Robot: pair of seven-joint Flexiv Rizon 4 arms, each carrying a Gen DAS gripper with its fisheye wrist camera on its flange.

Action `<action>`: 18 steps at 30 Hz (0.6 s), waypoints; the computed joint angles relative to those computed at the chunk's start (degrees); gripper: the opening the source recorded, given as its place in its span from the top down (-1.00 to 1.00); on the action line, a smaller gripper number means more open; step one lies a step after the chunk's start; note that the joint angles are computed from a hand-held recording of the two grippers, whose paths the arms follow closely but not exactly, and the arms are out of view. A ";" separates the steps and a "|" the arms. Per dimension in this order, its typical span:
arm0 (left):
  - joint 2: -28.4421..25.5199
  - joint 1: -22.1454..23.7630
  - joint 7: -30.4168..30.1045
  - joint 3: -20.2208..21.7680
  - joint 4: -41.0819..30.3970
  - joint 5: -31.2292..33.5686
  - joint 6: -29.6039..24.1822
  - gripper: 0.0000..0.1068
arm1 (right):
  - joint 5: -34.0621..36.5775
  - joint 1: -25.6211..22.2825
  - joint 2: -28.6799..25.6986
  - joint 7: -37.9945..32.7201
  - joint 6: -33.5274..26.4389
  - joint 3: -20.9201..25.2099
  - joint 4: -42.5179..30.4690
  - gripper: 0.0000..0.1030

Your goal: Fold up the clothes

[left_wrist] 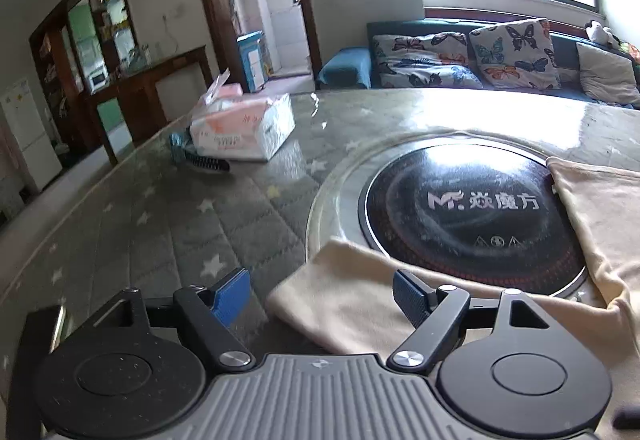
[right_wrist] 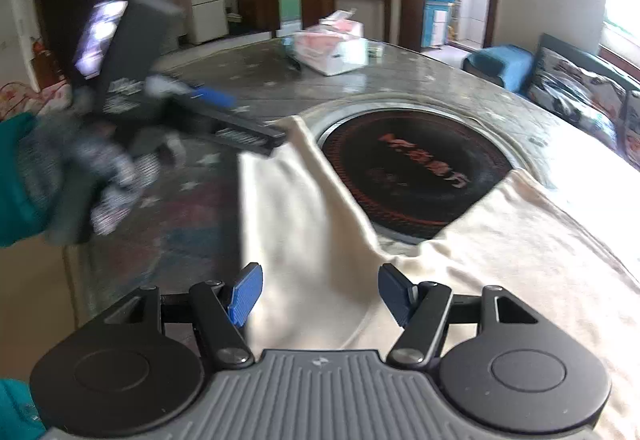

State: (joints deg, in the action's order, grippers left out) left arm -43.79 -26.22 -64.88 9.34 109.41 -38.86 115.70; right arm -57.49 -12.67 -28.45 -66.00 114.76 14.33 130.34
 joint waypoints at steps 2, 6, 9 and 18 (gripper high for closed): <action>0.30 -0.39 -0.60 0.16 0.55 -0.89 -0.14 -0.52 | 0.16 0.29 -1.15 0.74 -1.26 0.02 -1.25 -0.28; 1.35 0.28 -2.23 -0.61 2.04 -0.85 0.40 -0.52 | 2.65 1.28 -2.34 -1.23 -1.94 0.06 -1.56 -0.37; 2.17 1.64 -4.20 -1.81 3.11 -0.39 1.21 -0.49 | 3.99 0.64 -1.75 -2.55 -1.57 0.82 -0.66 -0.34; 3.24 6.66 -11.80 -5.17 4.63 3.32 0.56 -0.48 | 4.47 0.25 0.48 -3.08 0.67 0.39 1.95 -0.34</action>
